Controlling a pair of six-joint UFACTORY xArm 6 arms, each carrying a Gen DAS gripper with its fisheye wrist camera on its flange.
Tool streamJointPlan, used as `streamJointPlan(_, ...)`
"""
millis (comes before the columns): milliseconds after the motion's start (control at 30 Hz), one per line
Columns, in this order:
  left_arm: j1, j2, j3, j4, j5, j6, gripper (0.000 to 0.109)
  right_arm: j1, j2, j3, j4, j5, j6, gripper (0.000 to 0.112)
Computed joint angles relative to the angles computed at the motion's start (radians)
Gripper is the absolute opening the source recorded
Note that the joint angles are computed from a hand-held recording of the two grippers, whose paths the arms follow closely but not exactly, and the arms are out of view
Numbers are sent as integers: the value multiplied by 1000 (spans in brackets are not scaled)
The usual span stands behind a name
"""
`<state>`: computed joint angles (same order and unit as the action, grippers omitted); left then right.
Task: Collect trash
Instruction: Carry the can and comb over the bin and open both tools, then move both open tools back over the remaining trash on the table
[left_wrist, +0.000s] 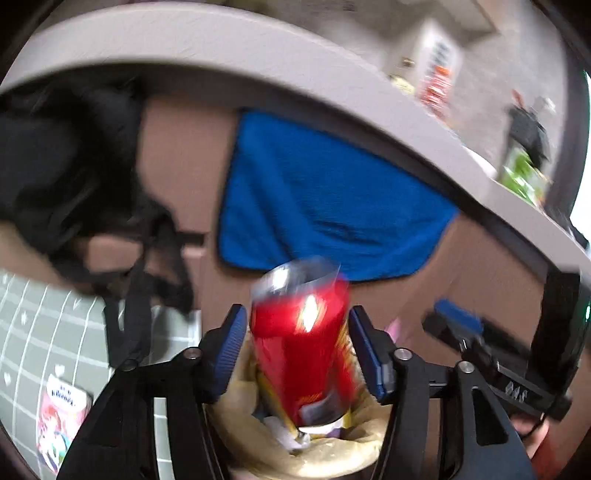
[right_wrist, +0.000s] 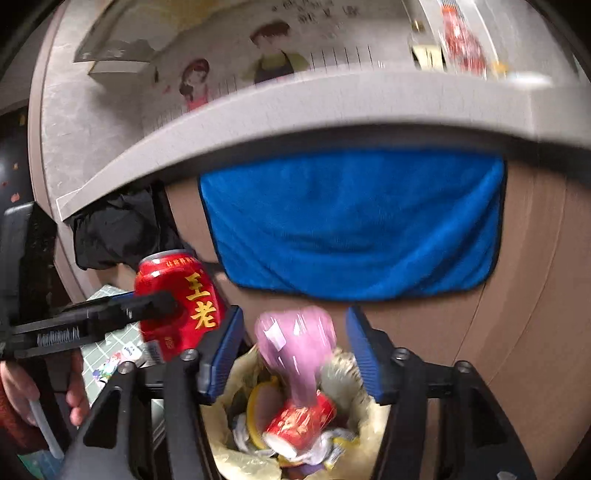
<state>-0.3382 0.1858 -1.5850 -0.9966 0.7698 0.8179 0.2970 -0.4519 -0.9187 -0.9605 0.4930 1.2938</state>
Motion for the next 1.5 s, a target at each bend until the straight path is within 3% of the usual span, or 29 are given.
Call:
streamJointPlan(167, 27, -20, 32, 23, -67, 4, 64, -3, 24, 17, 99, -21, -53, 56)
streamJointPlan(367, 116, -53, 64, 34, -80, 31, 63, 88, 51, -51, -17, 119, 26, 56)
streamJointPlan(667, 289, -38, 93, 93, -193, 50, 63, 163, 169, -181, -56, 107, 70, 56)
streamJointPlan(800, 381, 23, 43, 116, -216, 36, 63, 179, 284, -267, 57, -21, -8, 56)
streamJointPlan(933, 467, 92, -16, 139, -203, -14, 63, 219, 430, -389, 193, -69, -120, 56)
streamJointPlan(1067, 527, 146, -58, 167, -191, -26, 63, 264, 610, -529, 506, -121, -374, 56)
streamJointPlan(1167, 561, 177, -78, 191, -186, -38, 63, 302, 744, -673, 587, -47, -437, 56)
streamJointPlan(1300, 599, 222, -116, 193, -151, -31, 63, 327, 891, -859, 608, 107, -394, 56)
streamJointPlan(1500, 630, 315, -227, 192, -54, -58, 63, 341, 1046, -1068, 540, 260, -297, 56)
